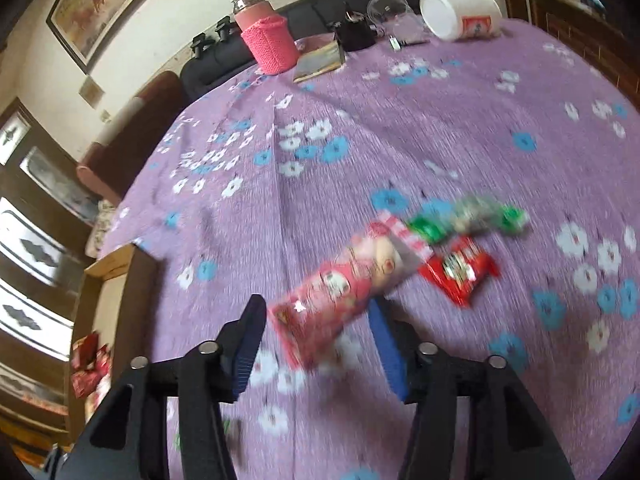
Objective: Organize snacks
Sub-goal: 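Grasp the pink cartoon bar with the right tool while the left tool approaches the clear bag, then grasp the clear green-ended bag with the left tool while the right tool carries the pink bar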
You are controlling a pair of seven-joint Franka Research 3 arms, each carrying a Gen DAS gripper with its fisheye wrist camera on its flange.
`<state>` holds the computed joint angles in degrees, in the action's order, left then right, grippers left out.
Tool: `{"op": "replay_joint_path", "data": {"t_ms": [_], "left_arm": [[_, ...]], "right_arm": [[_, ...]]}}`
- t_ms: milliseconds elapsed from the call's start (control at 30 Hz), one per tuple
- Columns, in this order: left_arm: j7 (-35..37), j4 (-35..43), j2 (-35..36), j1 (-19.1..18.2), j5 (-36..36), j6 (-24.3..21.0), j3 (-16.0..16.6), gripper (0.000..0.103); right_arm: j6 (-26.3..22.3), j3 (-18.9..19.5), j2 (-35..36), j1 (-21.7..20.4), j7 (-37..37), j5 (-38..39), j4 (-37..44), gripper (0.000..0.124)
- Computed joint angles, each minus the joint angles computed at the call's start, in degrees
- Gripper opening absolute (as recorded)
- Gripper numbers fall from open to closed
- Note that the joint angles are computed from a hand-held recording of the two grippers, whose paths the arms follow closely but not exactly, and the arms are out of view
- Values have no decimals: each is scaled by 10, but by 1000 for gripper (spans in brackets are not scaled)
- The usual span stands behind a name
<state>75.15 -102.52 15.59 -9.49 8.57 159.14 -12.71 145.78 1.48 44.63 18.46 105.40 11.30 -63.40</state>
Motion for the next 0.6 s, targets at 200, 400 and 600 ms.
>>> {"op": "replay_joint_path", "data": {"t_ms": [200,400,600], "left_arm": [[75,113,79,-9,30,-86,-3,86],[114,221,150,-30,28,-191,4,86],[105,228,157,-30,10,-200,2,36]], "right_arm": [[-101,-49,79,30,43,-83,151,28],[-83,-10,44,-8,-16,-48,92,24],[-37,14,-33,-34,-63,6,-39,24]]}}
